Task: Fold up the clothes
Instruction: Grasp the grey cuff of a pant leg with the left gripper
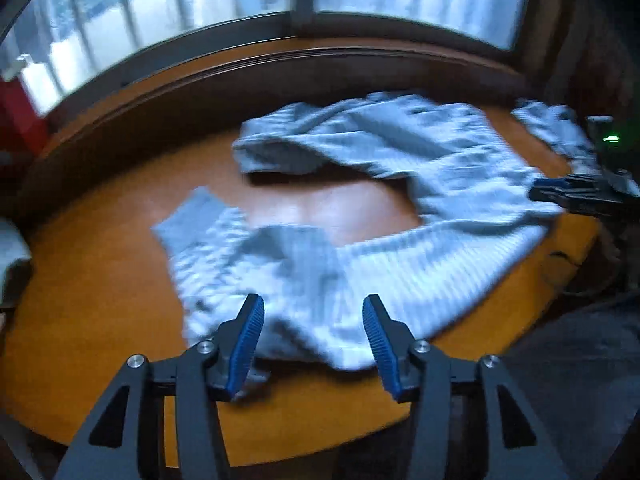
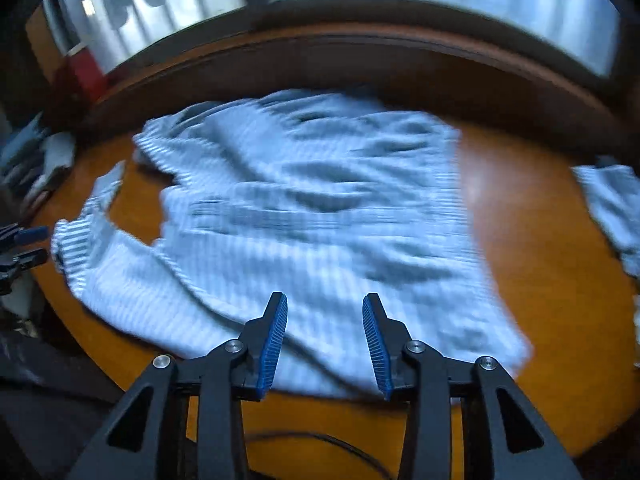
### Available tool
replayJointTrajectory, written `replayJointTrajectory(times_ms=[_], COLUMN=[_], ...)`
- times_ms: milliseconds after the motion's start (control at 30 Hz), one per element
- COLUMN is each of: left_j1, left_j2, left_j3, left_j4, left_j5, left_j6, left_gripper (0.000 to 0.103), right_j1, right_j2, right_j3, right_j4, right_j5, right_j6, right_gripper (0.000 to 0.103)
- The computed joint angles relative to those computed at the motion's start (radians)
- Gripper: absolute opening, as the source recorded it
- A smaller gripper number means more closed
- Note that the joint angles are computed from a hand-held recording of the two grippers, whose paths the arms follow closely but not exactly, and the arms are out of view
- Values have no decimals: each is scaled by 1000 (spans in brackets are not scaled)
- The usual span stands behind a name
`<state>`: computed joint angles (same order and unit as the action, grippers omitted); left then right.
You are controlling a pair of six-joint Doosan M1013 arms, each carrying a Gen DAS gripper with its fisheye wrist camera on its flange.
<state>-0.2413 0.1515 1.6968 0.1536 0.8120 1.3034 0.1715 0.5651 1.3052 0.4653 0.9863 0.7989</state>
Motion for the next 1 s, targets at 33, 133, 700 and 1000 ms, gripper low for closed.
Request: replayJointTrajectory(times_ms=[33,133,700,1000], left_j1=[5,30,122,116], left_j2=[9,43,222,199], left_j3=[-3,-23,-166,-160], left_j4=[23,49,-50,-35], left_j5=[6,24,76,20], left_j6=[-24,-79,-59,8], left_gripper=[49,49,50,50], right_j1=[8,35,68,90], right_j2=[5,10,27,-21], right_j3=[-1,1,21,36], right_j4=[21,33,-200,-237], right_j5=[19,54,-183,-222], right_j6=[-15,-62,258,318], right_gripper=[39,39,38,39])
